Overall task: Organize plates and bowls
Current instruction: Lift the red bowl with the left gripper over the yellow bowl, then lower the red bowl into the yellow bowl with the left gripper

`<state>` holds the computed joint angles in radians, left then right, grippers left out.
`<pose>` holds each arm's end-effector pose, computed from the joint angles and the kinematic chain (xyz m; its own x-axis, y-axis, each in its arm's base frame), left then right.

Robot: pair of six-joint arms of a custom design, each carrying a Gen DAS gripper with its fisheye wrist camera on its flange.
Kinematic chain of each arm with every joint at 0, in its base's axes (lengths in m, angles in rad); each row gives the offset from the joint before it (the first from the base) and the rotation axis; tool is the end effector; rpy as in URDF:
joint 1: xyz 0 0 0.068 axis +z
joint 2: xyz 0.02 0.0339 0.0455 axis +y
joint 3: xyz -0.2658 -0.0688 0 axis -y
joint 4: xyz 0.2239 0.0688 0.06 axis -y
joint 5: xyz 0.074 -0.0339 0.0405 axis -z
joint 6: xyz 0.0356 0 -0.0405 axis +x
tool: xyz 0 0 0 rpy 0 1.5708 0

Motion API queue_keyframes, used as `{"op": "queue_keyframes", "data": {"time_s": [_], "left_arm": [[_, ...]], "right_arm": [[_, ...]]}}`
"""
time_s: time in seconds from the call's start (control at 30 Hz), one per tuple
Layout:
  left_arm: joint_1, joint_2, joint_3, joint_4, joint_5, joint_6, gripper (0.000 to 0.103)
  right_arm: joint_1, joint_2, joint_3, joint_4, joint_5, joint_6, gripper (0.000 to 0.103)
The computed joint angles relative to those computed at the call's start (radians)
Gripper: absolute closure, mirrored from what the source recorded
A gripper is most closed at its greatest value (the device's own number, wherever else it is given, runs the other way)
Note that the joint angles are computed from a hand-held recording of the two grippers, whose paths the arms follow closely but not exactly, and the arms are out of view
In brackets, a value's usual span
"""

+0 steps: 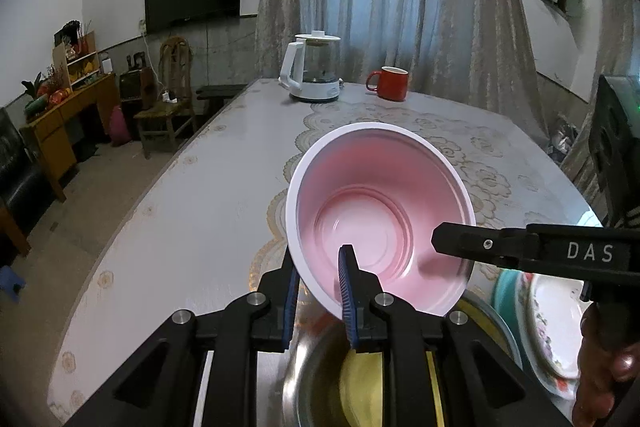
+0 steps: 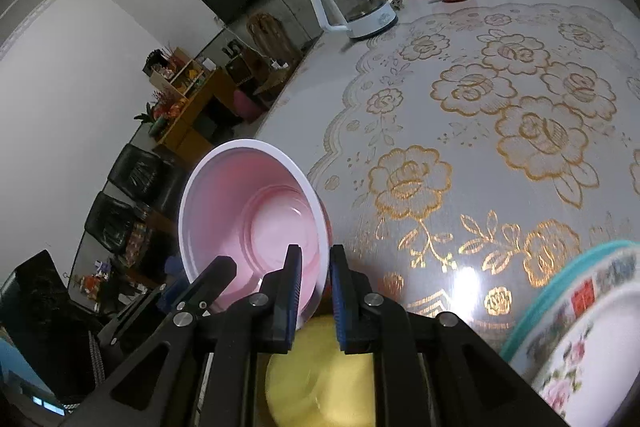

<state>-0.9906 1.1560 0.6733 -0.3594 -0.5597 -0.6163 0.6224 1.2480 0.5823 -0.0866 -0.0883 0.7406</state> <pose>0.1301 -0.1639 0.2283 -0.6314 0.0697 -0.7723 0.1838 0.9810 -0.0617 0.1840 0.1359 0.1997 -0.8369 0.2267 -0.4982 -0.0926 0.8384 0.5371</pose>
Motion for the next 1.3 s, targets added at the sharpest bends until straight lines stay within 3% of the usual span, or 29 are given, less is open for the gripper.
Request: {"op": "queue_keyframes", "data": {"time_s": [0.53, 0.93, 1.3], "left_arm": [[-0.289, -0.112, -0.04, -0.177, -0.157, -0.265, 0.084], [-0.409, -0.079, -0.067, -0.207, -0.163, -0.392, 0.084], [-0.42, -0.049, -0.105, -0.181, -0.129, -0.428, 0.084]], "right_arm": [[0.212, -0.258, -0.153, -0.061, 0.173, 0.167, 0.088], [0.347, -0.366, -0.208, -0.161, 0.279, 0.28, 0.088], [0.395, -0.333, -0.248, -0.157, 0.27, 0.357, 0.087]]}}
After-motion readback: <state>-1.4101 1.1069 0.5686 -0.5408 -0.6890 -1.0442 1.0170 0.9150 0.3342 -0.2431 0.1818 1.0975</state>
